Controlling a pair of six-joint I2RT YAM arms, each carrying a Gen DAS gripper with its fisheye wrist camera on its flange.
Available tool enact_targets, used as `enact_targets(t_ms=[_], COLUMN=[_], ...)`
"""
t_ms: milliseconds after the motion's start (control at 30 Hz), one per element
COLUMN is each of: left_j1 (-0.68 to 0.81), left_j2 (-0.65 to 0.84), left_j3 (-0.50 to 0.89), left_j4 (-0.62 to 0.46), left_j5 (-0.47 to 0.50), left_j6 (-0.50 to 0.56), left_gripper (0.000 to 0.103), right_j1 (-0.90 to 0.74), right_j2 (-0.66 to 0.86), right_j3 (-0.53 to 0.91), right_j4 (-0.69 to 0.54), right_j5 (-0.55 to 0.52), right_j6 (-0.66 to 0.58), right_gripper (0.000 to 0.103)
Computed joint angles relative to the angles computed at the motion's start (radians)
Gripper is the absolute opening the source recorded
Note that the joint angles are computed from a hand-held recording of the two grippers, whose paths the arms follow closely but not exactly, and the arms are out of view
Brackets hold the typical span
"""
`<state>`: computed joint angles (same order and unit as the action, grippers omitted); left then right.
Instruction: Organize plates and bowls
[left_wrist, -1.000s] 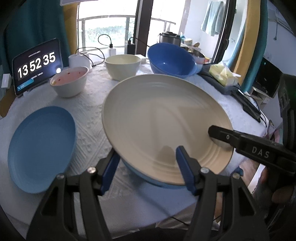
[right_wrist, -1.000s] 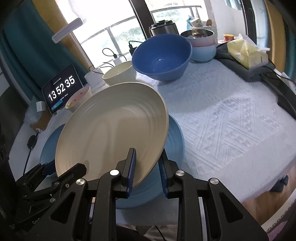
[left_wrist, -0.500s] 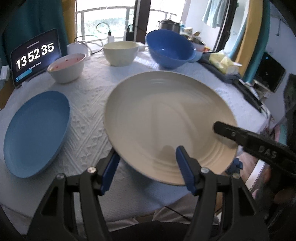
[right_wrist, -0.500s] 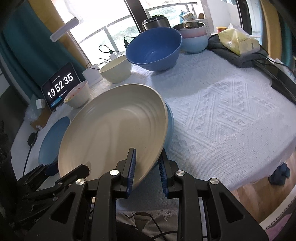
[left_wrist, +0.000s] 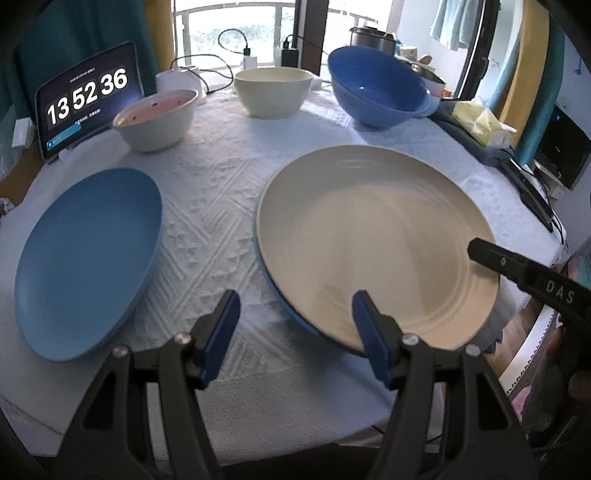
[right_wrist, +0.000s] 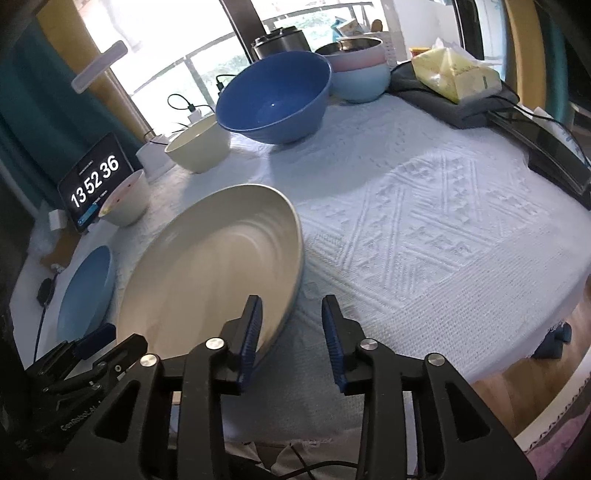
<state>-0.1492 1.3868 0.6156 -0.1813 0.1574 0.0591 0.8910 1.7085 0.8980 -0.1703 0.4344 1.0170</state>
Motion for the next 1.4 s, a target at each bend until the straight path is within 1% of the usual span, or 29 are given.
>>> enact_targets(t_ms=[67, 100, 133, 167, 200, 233, 533, 700, 1000, 1067, 1167, 1233, 1300, 1400], left_j1=[0.007, 0.011, 0.015, 0.016, 0.02, 0.024, 0.054, 0.06, 0.11, 0.124, 0.152, 0.177, 0.189, 0.217], left_j2=[0.015, 0.024, 0.031, 0.037, 0.045, 0.053, 0.105, 0.116, 0.193, 0.202, 0.213, 0.212, 0.197, 0.177], left_j3=[0.006, 0.011, 0.014, 0.017, 0.02, 0.023, 0.039, 0.053, 0.131, 0.141, 0.163, 0.174, 0.162, 0.156], left_j4=[0.004, 0.008, 0.011, 0.012, 0.014, 0.018, 0.067, 0.097, 0.093, 0.092, 0.071, 0.051, 0.065, 0.062], left_j5=[0.003, 0.004, 0.005, 0.006, 0.011, 0.015, 0.049, 0.07, 0.087, 0.095, 0.131, 0.169, 0.17, 0.199], left_j6=[-0.001, -0.002, -0.002, -0.003, -0.001, 0.004, 0.03, 0.043, 0.049, 0.049, 0.056, 0.055, 0.051, 0.053], left_gripper=[0.065, 0.065, 0.065, 0.065, 0.065, 0.065, 0.064, 0.064, 0.064, 0.064, 0.064, 0.064, 0.064, 0.064], right_j1=[-0.002, 0.001, 0.001, 0.0, 0.0, 0.001, -0.021, -0.037, -0.082, -0.09, -0.102, -0.106, -0.105, -0.1], right_j2=[0.016, 0.03, 0.038, 0.05, 0.064, 0.078, 0.11, 0.152, 0.232, 0.25, 0.264, 0.251, 0.243, 0.228], right_j3=[0.012, 0.027, 0.035, 0.047, 0.064, 0.082, 0.119, 0.18, 0.287, 0.319, 0.354, 0.352, 0.361, 0.364], right_j4=[0.005, -0.005, -0.006, -0.004, -0.019, -0.034, -0.04, -0.055, -0.071, -0.091, -0.119, -0.118, -0.134, -0.155], right_j5=[0.006, 0.014, 0.018, 0.012, 0.017, 0.024, 0.009, -0.016, -0.04, -0.044, -0.047, -0.031, -0.012, 0.011], right_j6=[-0.022, -0.036, -0.045, -0.057, -0.06, -0.061, -0.07, -0.102, -0.142, -0.144, -0.143, -0.137, -0.131, -0.124], right_gripper=[0.035, 0.033, 0.028, 0.026, 0.025, 0.025, 0.025, 0.025, 0.025, 0.025, 0.025, 0.025, 0.025, 0.026])
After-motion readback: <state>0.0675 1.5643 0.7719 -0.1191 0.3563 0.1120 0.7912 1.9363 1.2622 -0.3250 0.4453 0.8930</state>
